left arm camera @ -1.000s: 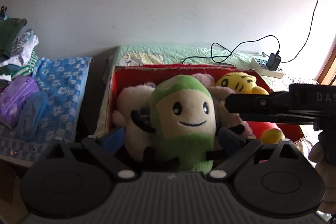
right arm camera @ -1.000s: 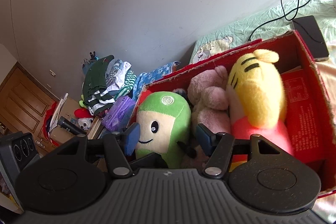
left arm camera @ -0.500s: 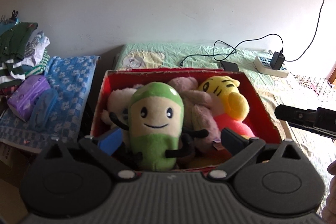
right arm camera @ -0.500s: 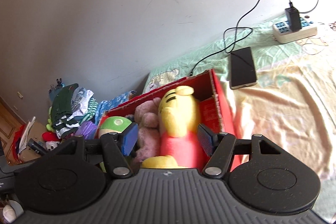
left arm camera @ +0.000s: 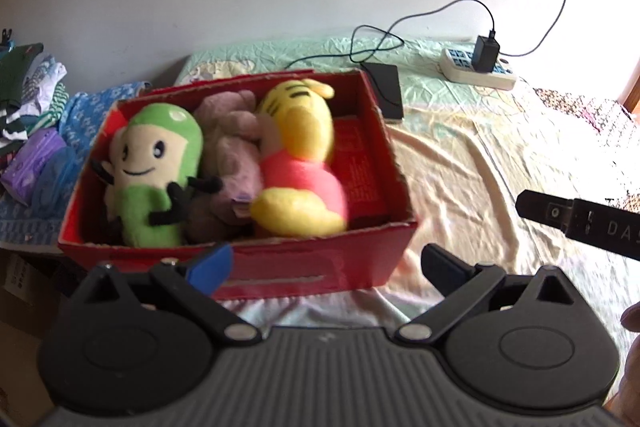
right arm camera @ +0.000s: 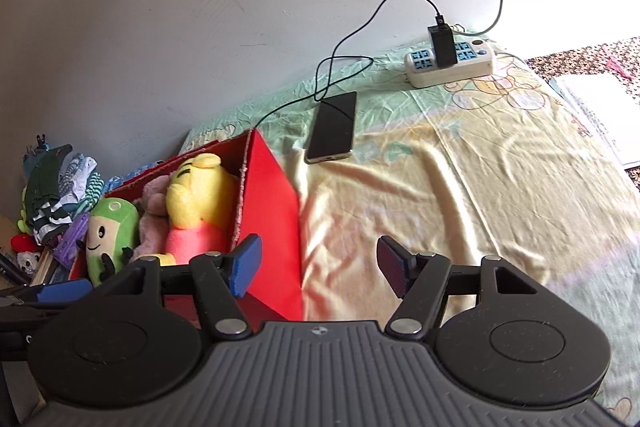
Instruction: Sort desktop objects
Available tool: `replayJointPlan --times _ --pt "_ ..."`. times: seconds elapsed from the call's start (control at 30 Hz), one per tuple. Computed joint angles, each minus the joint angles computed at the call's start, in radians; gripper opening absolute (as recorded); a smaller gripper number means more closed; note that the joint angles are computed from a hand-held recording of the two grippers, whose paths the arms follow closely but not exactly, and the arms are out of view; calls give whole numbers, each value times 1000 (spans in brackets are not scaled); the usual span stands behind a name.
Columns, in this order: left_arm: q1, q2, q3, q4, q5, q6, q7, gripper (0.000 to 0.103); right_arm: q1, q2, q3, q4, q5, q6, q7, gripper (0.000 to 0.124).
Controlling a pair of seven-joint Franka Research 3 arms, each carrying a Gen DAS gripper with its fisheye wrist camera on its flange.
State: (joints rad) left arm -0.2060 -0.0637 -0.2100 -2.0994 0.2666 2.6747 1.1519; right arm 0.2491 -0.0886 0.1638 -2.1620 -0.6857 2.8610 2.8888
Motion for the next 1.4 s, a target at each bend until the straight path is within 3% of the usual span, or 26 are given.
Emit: replayJointPlan --times 0.17,0.3,0.57,0.77,1.0,1.4 --pt "-39 50 -39 50 79 -98 -111 101 -19 -83 -2 -90 64 -59 -76 67" --pt "-76 85 -53 81 130 -134 -184 101 -59 -134 17 -148 108 -102 -114 71" --pt "-134 150 -67 138 116 -197 -231 100 -99 -195 31 -226 194 -192 -196 74" --pt "-170 184 -66 177 181 -262 -270 100 -110 -201 21 -251 277 -226 -265 75" --pt "-186 215 -63 207 189 -319 -268 100 -104 -184 15 -248 331 -259 -332 78" --pt "-171 202 -52 186 177 -332 -299 100 -70 -125 3 -190 359 -291 -395 79"
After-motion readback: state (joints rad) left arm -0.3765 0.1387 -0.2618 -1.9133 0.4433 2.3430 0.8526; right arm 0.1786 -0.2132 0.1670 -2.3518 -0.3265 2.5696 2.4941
